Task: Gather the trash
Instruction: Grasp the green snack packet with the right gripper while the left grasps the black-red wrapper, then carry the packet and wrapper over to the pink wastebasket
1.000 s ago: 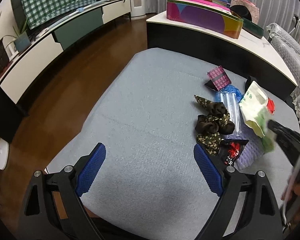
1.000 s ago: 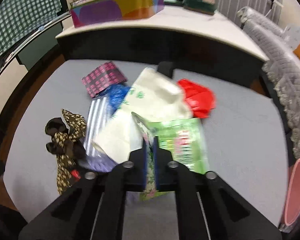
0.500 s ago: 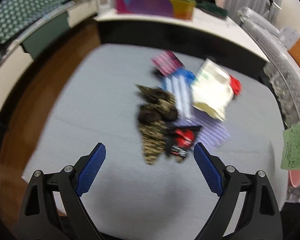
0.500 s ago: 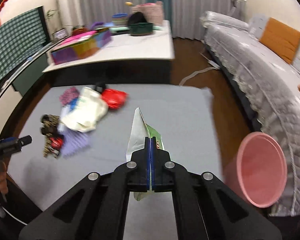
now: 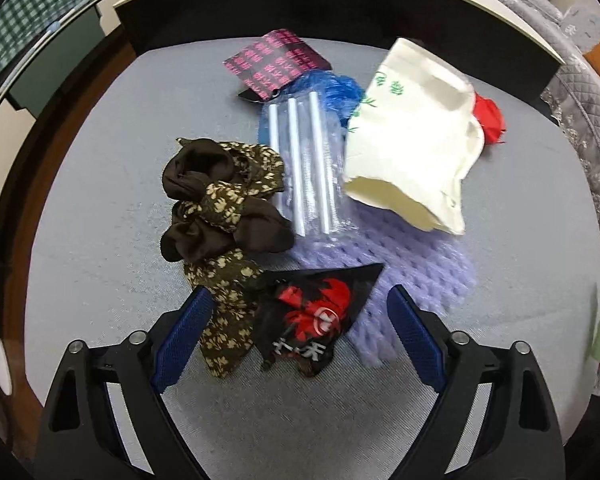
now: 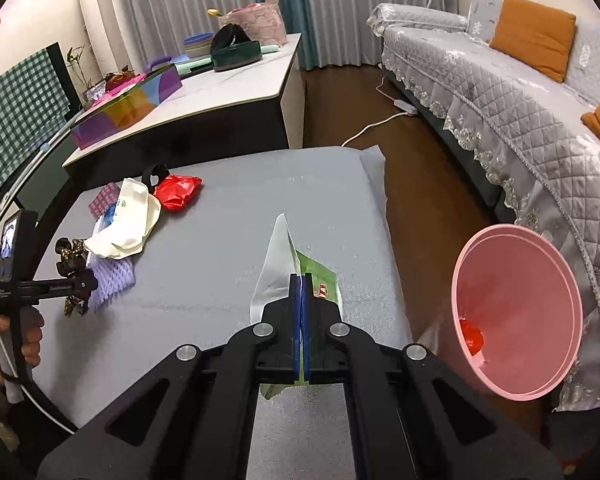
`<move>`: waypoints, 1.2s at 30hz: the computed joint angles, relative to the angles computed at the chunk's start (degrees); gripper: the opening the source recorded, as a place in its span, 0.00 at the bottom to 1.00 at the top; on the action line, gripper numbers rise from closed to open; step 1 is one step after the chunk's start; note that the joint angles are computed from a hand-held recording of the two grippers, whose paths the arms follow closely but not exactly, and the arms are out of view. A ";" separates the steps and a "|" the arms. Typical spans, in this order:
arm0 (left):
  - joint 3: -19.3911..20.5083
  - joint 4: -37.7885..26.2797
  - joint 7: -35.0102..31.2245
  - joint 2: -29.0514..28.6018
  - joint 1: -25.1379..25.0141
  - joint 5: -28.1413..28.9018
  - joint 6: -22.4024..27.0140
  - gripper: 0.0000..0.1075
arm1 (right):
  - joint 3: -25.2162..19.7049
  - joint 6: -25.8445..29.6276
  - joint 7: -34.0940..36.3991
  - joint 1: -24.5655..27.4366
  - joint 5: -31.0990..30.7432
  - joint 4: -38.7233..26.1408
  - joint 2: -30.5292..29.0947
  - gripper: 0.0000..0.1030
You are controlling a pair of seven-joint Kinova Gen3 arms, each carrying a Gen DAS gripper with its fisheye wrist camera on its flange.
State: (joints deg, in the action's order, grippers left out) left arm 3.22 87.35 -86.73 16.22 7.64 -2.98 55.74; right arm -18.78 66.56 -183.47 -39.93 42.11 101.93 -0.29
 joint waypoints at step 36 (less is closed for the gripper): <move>-5.78 17.43 -27.73 -35.56 -5.05 20.70 9.19 0.39 | -10.95 21.14 -10.92 -23.50 9.07 -12.86 2.69 0.01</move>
